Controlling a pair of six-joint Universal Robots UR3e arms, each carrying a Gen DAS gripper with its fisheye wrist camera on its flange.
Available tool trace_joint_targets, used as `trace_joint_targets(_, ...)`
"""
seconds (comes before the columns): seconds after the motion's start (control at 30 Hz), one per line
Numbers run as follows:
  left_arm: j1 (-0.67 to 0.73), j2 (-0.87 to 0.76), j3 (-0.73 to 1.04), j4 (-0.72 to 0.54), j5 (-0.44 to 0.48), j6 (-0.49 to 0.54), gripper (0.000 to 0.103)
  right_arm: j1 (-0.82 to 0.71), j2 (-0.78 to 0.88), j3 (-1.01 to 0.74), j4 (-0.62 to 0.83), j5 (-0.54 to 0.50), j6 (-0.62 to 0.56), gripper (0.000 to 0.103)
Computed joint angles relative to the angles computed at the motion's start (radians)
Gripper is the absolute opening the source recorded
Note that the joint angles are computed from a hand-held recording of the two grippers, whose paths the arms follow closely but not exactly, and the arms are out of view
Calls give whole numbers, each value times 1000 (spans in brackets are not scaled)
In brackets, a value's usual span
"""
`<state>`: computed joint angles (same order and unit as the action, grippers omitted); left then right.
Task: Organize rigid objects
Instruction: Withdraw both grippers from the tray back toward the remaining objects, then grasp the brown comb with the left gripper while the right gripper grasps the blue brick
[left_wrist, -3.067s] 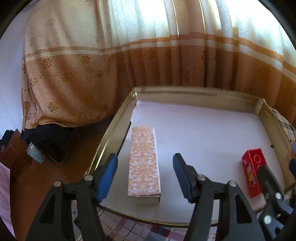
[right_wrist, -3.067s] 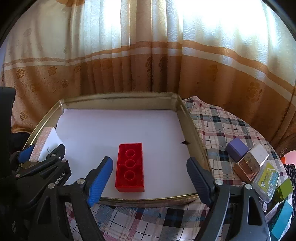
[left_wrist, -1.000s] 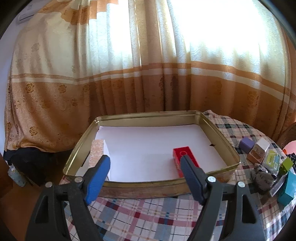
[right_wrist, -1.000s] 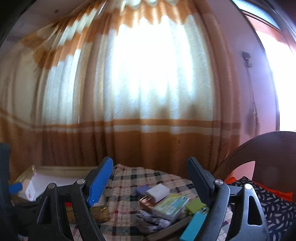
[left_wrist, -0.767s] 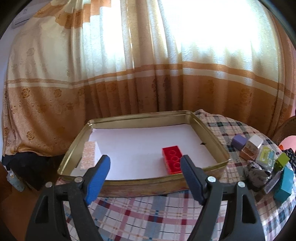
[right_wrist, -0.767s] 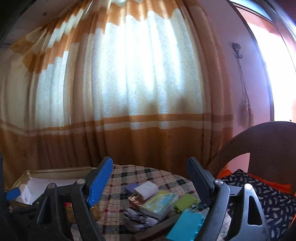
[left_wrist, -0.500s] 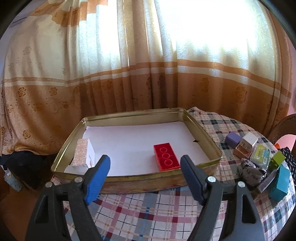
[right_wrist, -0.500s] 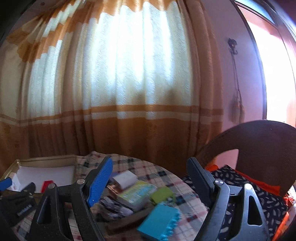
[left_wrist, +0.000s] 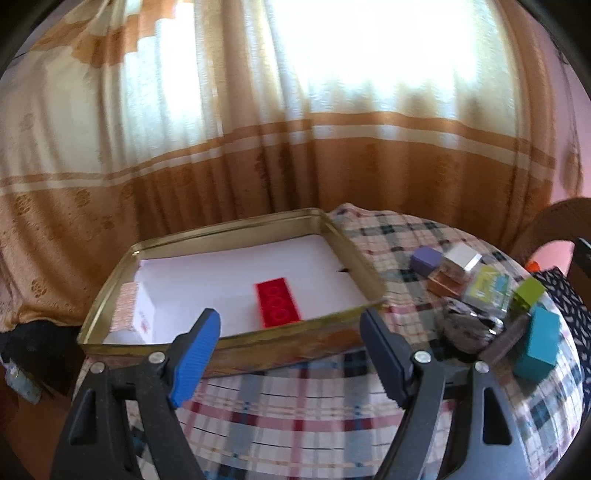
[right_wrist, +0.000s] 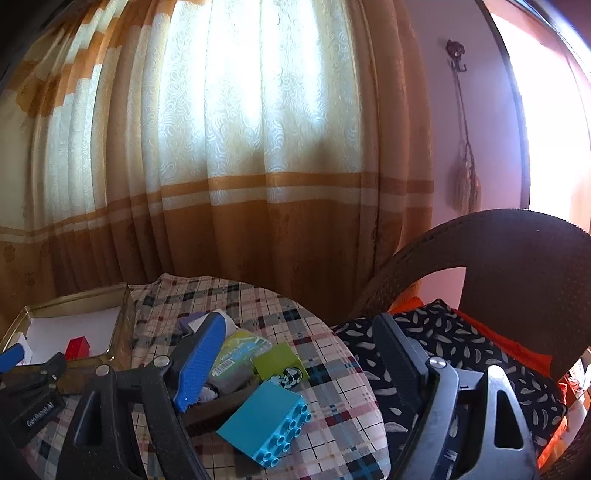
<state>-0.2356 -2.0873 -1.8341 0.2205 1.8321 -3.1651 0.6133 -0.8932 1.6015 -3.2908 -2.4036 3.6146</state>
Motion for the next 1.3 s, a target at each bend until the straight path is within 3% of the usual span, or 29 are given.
trace_joint_targets(0.13, -23, -7, 11, 0, 15, 28, 85, -29, -52, 54, 42, 84, 10, 84)
trace_joint_targets(0.4, -9, 1, 21, -53, -21, 20, 85, -48, -99, 115, 201, 220, 57, 84)
trace_joint_targets(0.9, -35, -11, 57, -107, -51, 70, 93, -81, -39, -66, 434, 322, -55, 84)
trace_joint_targets(1.03, -53, -17, 66, -110, -45, 103, 93, -145, -55, -44, 470, 504, -65, 85)
trace_joint_targets(1.1, -60, -20, 74, -115, -43, 116, 93, -152, -73, 7, 399, 517, -68, 84)
trace_joint_targets(1.17, -59, -19, 80, -134, -60, 123, 93, -163, -88, 42, 362, 532, -55, 82)
trace_joint_targets(1.23, -48, -9, 78, -157, -96, 125, 93, -173, -100, 69, 353, 540, -38, 65)
trace_joint_targets(1.3, -38, 3, 74, -180, -142, 125, 93, -167, -117, 91, 349, 519, -25, 66)
